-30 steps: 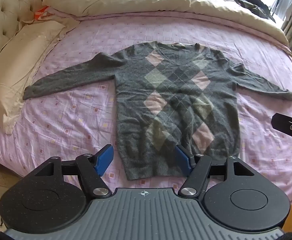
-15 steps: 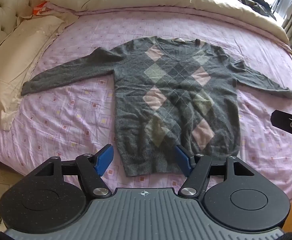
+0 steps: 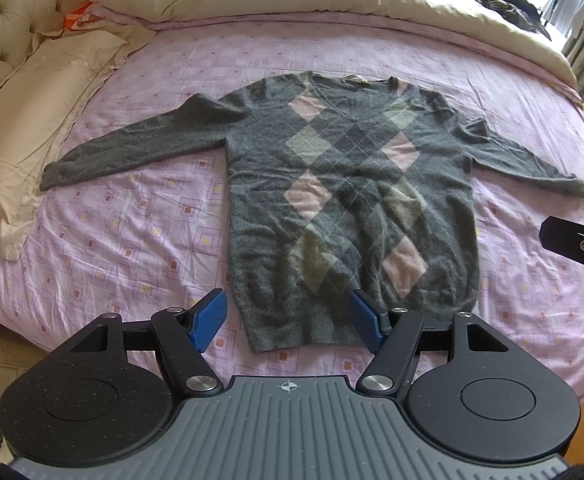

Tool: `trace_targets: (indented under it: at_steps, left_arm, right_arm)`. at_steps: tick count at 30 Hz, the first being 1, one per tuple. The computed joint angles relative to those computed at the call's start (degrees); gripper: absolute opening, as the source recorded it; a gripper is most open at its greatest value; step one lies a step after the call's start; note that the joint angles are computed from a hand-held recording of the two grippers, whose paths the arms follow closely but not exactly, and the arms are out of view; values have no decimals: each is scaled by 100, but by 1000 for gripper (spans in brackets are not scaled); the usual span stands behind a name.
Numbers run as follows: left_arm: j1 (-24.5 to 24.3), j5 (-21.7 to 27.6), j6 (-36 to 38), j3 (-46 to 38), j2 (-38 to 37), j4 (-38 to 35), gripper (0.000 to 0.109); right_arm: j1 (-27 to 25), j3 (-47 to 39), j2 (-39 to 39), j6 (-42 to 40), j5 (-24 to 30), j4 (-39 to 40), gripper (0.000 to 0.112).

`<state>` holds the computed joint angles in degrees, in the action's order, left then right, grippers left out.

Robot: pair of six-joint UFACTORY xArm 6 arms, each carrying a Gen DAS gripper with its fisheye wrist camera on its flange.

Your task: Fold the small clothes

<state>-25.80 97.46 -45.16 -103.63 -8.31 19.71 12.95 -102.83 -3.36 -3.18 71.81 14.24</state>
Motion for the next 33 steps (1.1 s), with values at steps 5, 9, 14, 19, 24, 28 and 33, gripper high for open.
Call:
trace_targets:
  at_steps: [5, 9, 14, 19, 24, 28, 33]
  left_arm:
    - [2, 12, 6, -29, 19, 1, 66]
    - [-10, 25, -4, -52, 37, -9, 66]
    - [-12, 25, 15, -56, 44, -27, 66]
    - [-11, 51, 13, -79, 61, -40, 66]
    - [18, 14, 38, 17, 0, -73, 66]
    - [14, 21, 33, 27, -5, -64, 66]
    - [38, 57, 62, -9, 25, -73, 66]
  right_arm:
    - [6, 4, -7, 11, 3, -1, 102]
    - [7, 24, -22, 15, 7, 32, 102]
    - [5, 13, -15, 37, 41, 79, 102]
    - [-17, -48, 35, 37, 89, 159, 102]
    - [-31, -78, 61, 35, 129, 232, 102]
    - [-61, -51, 53, 43, 145, 309, 102]
    - [-92, -53, 61, 43, 138, 404, 102]
